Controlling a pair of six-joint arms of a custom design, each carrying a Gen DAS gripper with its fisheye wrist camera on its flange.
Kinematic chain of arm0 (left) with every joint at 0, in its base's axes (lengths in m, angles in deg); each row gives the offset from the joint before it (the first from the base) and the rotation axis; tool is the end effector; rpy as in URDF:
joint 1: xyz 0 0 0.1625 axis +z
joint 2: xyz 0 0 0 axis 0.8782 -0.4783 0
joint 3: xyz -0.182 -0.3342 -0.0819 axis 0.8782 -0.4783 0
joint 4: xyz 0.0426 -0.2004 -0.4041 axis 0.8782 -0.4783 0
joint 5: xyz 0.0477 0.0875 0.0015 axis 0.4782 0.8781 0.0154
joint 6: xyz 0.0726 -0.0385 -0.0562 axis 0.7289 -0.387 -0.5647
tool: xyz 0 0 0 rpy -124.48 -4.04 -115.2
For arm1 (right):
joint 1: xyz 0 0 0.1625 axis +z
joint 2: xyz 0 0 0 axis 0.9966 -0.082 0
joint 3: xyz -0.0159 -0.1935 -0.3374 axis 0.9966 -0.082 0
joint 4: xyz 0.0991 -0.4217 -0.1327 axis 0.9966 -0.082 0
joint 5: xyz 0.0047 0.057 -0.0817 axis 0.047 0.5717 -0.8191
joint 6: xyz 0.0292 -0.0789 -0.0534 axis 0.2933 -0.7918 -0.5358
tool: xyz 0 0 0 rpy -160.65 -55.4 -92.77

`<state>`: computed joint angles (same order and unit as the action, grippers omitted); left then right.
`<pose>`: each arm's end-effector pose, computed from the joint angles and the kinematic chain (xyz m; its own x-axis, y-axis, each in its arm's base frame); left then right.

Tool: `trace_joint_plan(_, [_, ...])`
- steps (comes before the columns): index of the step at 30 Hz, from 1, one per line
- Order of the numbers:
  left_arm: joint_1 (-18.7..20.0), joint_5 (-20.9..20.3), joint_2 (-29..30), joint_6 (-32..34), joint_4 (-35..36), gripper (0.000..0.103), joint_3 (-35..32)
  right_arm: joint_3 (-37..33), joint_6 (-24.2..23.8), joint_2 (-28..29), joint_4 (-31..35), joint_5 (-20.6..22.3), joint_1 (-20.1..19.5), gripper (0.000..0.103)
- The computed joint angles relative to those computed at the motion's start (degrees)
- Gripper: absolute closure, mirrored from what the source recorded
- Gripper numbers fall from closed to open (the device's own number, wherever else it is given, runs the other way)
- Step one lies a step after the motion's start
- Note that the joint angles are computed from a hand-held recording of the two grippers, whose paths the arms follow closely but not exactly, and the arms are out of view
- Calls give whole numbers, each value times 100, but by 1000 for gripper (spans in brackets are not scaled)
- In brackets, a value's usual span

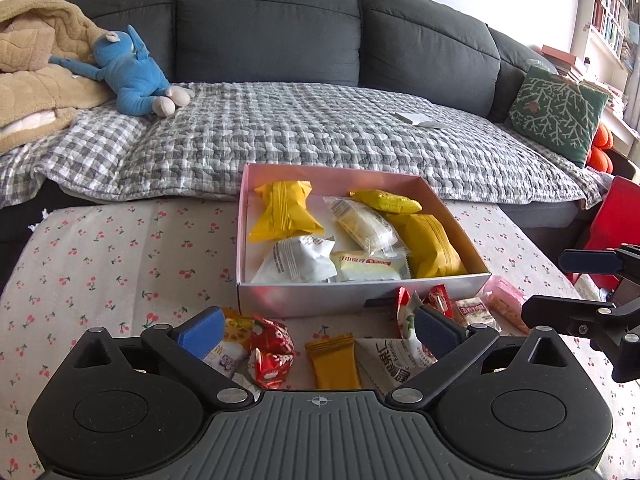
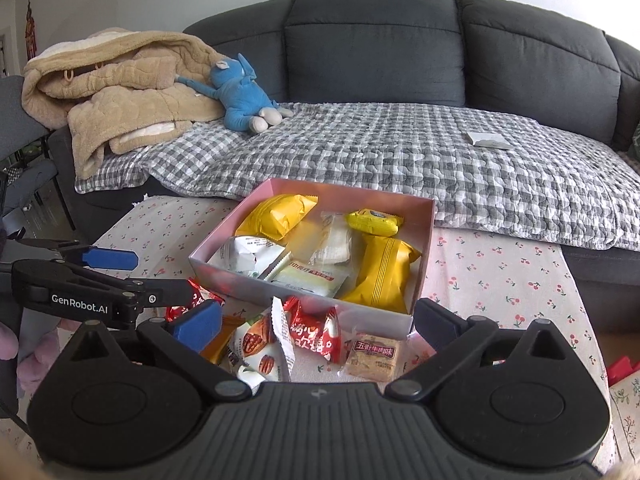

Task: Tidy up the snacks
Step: 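Withdraw both tools from the box toward the remaining snacks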

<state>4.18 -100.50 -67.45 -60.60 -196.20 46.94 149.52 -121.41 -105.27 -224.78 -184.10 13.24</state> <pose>-0.1075 -0.6573 0.1432 -0.7207 0.4421 -0.5340 0.6774 0.6131 -0.4065 0.1805 -0.5876 0.0871 -0.7534 -0.1241 0.6457 -0.5812 0.5849 -0.5657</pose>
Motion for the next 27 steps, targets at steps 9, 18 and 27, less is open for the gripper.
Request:
trace_joint_plan(9, [130,-115,-201,130,-165,1,359,231,11,91,-187,81,-62,0])
trace_joint_plan(18, [139,-146,-209,672,-404,1,542,449,-183,76,-378,234,-123,0])
trace_joint_plan(27, [319,-7,-72,1318,-658,1,660,480,-202,259,-505,320,-323,0])
